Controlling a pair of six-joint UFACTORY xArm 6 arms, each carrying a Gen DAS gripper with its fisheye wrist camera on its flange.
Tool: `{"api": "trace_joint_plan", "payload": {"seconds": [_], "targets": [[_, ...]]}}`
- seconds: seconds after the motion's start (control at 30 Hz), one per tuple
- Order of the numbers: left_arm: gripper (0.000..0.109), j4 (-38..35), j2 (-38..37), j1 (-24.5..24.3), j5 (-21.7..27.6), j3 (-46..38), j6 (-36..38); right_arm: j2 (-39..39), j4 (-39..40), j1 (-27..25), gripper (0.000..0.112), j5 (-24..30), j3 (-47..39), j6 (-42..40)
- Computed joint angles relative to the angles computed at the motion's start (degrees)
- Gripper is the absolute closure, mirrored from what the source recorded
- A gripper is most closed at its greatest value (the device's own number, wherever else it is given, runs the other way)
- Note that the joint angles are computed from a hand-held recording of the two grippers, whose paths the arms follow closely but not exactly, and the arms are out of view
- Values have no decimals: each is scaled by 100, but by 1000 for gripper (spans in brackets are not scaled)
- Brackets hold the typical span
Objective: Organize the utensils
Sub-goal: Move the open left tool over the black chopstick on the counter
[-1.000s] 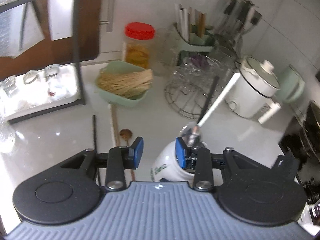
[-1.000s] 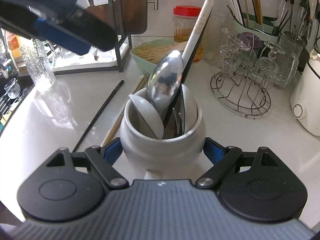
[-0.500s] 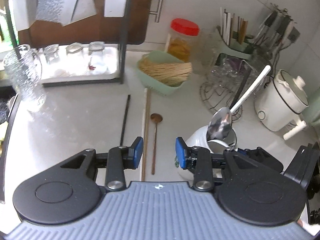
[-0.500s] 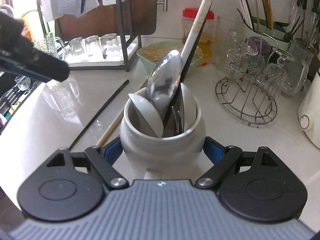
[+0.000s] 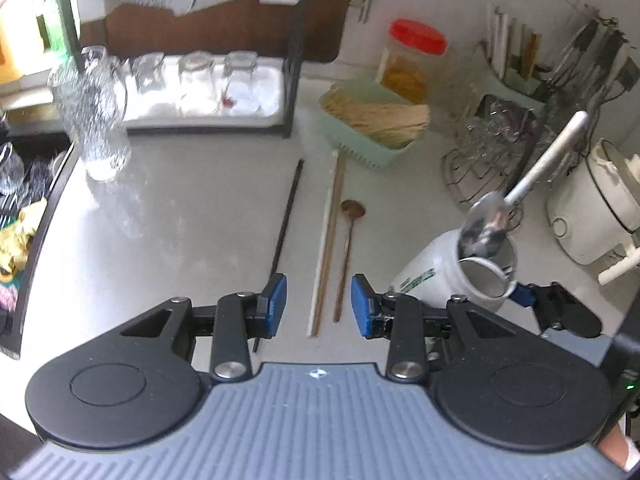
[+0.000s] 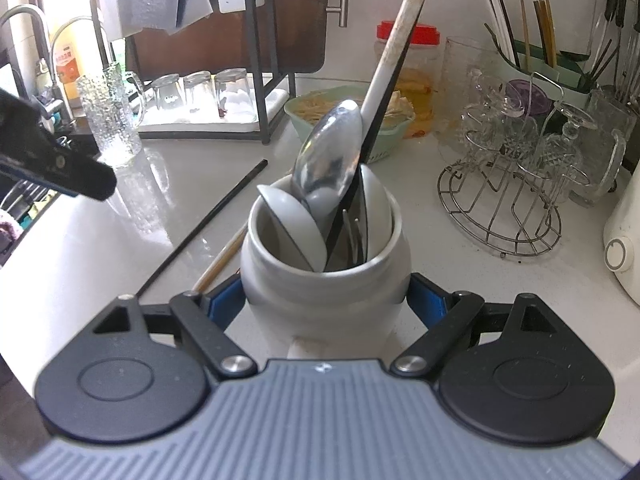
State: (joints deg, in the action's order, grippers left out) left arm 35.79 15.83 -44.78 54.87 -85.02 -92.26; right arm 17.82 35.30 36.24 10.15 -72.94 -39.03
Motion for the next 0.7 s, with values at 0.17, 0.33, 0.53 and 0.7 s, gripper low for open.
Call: {"api": "trace_joint_plan", "payload": {"seconds": [0.17, 0.33, 0.53, 0.7], "targets": [[68, 24, -140, 250, -392, 541, 15, -2, -186, 13, 23, -85, 38, 265], [68, -110, -137, 660, -875, 1006, 370, -64, -914, 1, 23, -217, 183, 1160], [68, -34, -4, 1087, -1764, 1340, 711, -155, -2097, -81, 23, -126, 279, 2427], [69, 24, 337, 1290, -2184, 1090, 1008, -168, -3008, -133, 23, 31, 235, 3425]]}}
